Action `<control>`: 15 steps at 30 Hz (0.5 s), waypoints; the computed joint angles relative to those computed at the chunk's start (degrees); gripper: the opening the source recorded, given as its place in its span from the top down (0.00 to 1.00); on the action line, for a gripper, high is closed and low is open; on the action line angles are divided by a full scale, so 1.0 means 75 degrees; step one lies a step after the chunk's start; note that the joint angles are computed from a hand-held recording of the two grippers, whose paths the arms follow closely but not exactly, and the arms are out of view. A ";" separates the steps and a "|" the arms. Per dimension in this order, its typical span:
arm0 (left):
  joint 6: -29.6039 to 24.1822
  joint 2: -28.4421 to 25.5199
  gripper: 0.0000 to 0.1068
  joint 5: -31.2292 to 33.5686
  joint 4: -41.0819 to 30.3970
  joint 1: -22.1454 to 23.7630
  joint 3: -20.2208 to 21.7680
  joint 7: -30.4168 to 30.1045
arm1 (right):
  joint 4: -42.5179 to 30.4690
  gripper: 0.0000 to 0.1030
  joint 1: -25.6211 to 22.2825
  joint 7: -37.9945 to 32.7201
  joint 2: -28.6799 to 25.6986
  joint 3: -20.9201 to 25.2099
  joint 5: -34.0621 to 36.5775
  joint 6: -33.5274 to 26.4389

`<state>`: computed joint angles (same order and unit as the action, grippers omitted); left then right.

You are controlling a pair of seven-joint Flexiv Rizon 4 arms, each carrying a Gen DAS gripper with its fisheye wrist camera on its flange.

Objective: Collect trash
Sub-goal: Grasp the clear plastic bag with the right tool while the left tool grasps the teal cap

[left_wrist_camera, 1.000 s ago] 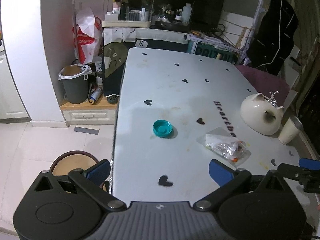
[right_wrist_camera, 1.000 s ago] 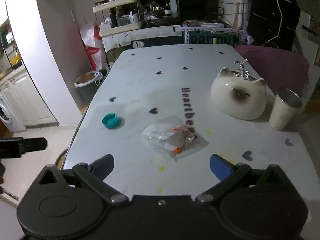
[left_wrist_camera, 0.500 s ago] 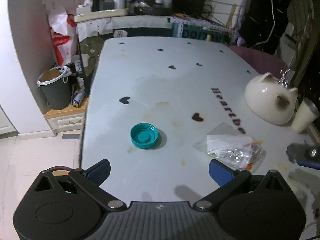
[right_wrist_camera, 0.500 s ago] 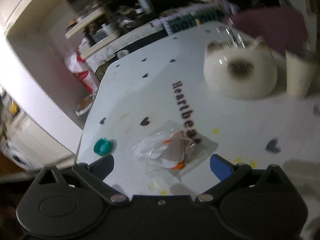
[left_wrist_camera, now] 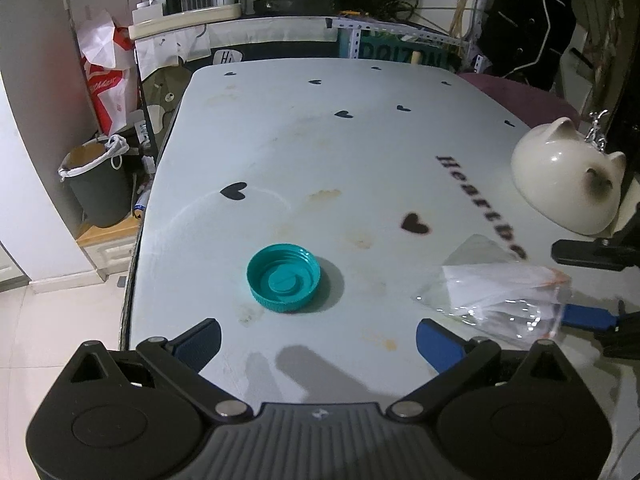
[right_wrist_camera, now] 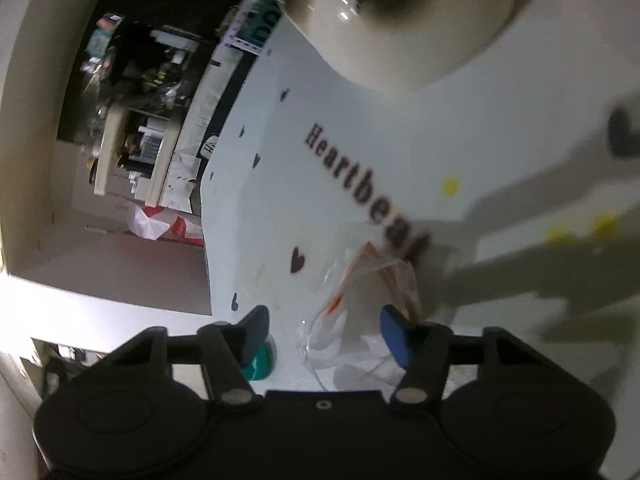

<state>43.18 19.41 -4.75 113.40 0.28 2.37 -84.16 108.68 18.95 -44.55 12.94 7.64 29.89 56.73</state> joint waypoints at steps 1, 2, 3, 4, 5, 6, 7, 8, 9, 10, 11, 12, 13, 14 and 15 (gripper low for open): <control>0.0083 -0.0037 0.05 -0.0026 0.0027 -0.0017 0.0024 0.0068 | -0.0021 0.46 0.0023 0.0045 -0.0061 -0.0005 0.0092 0.0064; 0.0149 -0.0083 0.05 -0.0021 0.0036 -0.0018 0.0027 0.0117 | -0.0055 0.47 0.0046 0.0049 -0.0126 -0.0023 0.0188 0.0115; 0.0210 -0.0130 0.06 -0.0004 0.0043 -0.0014 0.0027 0.0166 | -0.0090 0.49 0.0067 0.0053 -0.0186 -0.0031 0.0282 0.0149; 0.0261 -0.0184 0.08 0.0019 0.0042 -0.0002 0.0020 0.0192 | -0.0127 0.51 0.0078 0.0050 -0.0234 -0.0038 0.0353 0.0149; 0.0299 -0.0241 0.08 0.0055 0.0027 0.0021 0.0005 0.0182 | -0.0172 0.53 0.0093 0.0036 -0.0291 -0.0041 0.0425 0.0142; 0.0337 -0.0287 0.08 0.0126 0.0010 0.0054 -0.0023 0.0136 | -0.0218 0.55 0.0094 0.0011 -0.0332 -0.0051 0.0486 0.0104; 0.0393 -0.0330 0.08 0.0193 0.0001 0.0080 -0.0041 0.0102 | -0.0252 0.56 0.0083 0.0018 -0.0361 -0.0041 0.0492 0.0050; 0.0455 -0.0372 0.09 0.0229 -0.0002 0.0090 -0.0048 0.0081 | -0.0297 0.57 0.0074 -0.0009 -0.0381 -0.0045 0.0504 -0.0052; 0.0520 -0.0421 0.09 0.0248 -0.0006 0.0098 -0.0048 0.0063 | -0.0340 0.59 0.0069 -0.0066 -0.0402 -0.0050 0.0527 -0.0148; 0.0579 -0.0468 0.10 0.0251 -0.0009 0.0099 -0.0043 0.0058 | -0.0371 0.64 0.0054 -0.0113 -0.0416 -0.0049 0.0541 -0.0222; 0.0626 -0.0522 0.11 0.0247 -0.0017 0.0099 -0.0036 0.0066 | -0.0408 0.68 0.0044 -0.0174 -0.0431 -0.0050 0.0556 -0.0307; 0.0656 -0.0575 0.12 0.0256 -0.0031 0.0105 -0.0032 0.0072 | -0.0429 0.74 0.0022 -0.0235 -0.0429 -0.0059 0.0577 -0.0397; 0.0664 -0.0637 0.14 0.0281 -0.0061 0.0118 -0.0039 0.0067 | -0.0459 0.77 0.0010 -0.0308 -0.0443 -0.0069 0.0627 -0.0462; 0.0674 -0.0697 0.15 0.0299 -0.0089 0.0126 -0.0040 0.0072 | -0.0479 0.79 -0.0005 -0.0400 -0.0441 -0.0079 0.0681 -0.0526; 0.0683 -0.0755 0.18 0.0328 -0.0122 0.0135 -0.0048 0.0068 | -0.0521 0.79 -0.0007 -0.0570 -0.0435 -0.0103 0.0740 -0.0644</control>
<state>48.31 13.74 -2.29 112.48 1.29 2.01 -83.66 104.77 18.89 -48.82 9.68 6.87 35.44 51.90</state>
